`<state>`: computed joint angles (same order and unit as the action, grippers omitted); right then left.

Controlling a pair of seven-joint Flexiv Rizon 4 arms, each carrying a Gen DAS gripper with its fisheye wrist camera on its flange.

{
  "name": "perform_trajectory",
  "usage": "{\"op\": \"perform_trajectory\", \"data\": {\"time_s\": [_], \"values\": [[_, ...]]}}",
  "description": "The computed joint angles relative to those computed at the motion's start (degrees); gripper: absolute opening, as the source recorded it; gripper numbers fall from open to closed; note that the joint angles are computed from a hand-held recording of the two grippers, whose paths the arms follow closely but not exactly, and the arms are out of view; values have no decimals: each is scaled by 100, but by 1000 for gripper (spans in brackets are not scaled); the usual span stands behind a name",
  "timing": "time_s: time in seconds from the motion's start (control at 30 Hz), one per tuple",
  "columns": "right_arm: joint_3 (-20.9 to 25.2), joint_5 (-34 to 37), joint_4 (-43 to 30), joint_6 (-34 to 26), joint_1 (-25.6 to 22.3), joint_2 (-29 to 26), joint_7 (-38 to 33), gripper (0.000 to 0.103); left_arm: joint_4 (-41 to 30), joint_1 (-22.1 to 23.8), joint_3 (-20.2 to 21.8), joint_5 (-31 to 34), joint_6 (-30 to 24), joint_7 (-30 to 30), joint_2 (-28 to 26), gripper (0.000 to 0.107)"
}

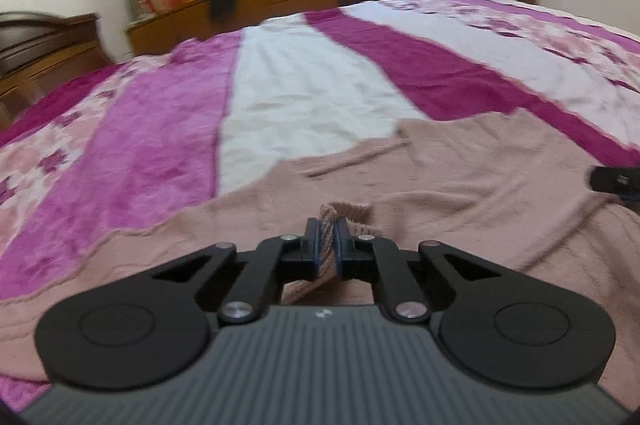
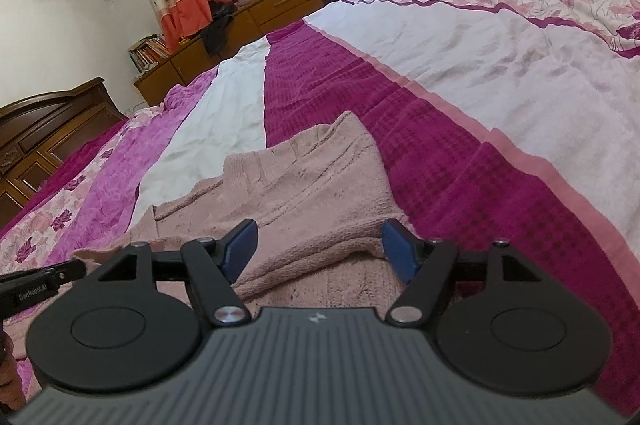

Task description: Fold small clothes

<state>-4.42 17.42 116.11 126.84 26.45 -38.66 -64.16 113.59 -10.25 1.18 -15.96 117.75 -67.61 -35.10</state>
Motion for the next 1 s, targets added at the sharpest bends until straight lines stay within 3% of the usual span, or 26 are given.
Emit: {"op": "perform_trajectory", "data": {"time_s": [0.23, 0.53, 0.7, 0.93, 0.97, 1.0], "values": [[-69, 60, -12, -28, 79, -7, -66, 76, 67, -458, 676, -1168, 34, -144, -28, 7], [-270, 255, -44, -131, 321, -13, -292, 77, 408, -528, 959, -2005, -109, 82, 30, 7], [-369, 273, 22, -423, 403, 180, -388, 77, 661, -82, 626, -1731, -111, -266, 208, 10], [-407, 33, 54, -602, 262, 532, -388, 77, 686, 1524, -604, -98, -411, -1453, 479, 11], [-489, 46, 17, -653, 301, 542, -428, 77, 629, 1620, -672, 15, -515, -1561, 463, 21], [-616, 84, -54, -750, 365, 535, -464, 77, 564, 1659, -694, 95, -602, -1645, 435, 39]]}}
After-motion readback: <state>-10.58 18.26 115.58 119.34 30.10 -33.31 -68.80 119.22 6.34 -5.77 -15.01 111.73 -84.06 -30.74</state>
